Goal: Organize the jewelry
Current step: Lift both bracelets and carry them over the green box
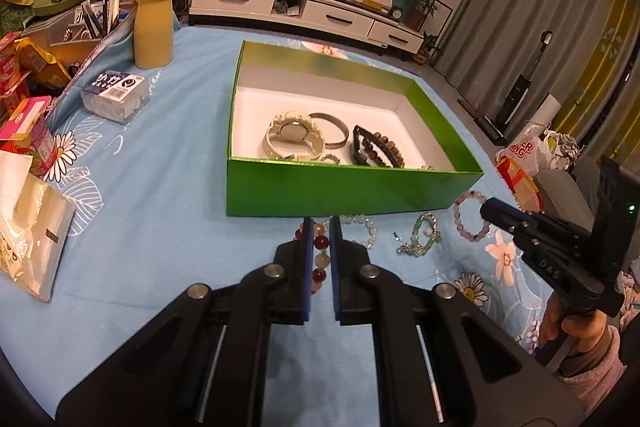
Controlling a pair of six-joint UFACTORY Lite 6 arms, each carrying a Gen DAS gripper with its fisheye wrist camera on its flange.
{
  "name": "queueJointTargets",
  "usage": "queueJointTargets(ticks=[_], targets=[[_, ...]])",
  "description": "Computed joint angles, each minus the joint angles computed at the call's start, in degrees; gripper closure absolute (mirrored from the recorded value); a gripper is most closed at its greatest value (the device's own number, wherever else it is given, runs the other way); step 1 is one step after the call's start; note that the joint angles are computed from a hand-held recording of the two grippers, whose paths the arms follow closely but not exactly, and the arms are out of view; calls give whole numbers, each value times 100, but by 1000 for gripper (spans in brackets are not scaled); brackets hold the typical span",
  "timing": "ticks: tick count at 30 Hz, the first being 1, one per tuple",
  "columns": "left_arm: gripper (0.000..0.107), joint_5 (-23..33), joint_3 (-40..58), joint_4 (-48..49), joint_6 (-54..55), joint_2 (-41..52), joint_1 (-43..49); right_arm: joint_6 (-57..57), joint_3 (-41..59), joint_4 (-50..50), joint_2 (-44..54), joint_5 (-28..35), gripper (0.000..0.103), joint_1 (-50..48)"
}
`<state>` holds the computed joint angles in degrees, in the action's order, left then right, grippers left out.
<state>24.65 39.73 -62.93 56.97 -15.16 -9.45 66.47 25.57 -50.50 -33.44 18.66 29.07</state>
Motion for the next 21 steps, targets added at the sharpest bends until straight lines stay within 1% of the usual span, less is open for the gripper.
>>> queueJointTargets(ticks=[9, 12, 21], targets=[[100, 363, 249, 239, -272, -238, 185, -670, 365, 592, -487, 296, 96, 206], [100, 470, 341, 283, -320, -236, 252, -683, 444, 616, -552, 357, 96, 247], [100, 525, 749, 599, -619, -130, 180, -934, 668, 752, -579, 333, 96, 126]])
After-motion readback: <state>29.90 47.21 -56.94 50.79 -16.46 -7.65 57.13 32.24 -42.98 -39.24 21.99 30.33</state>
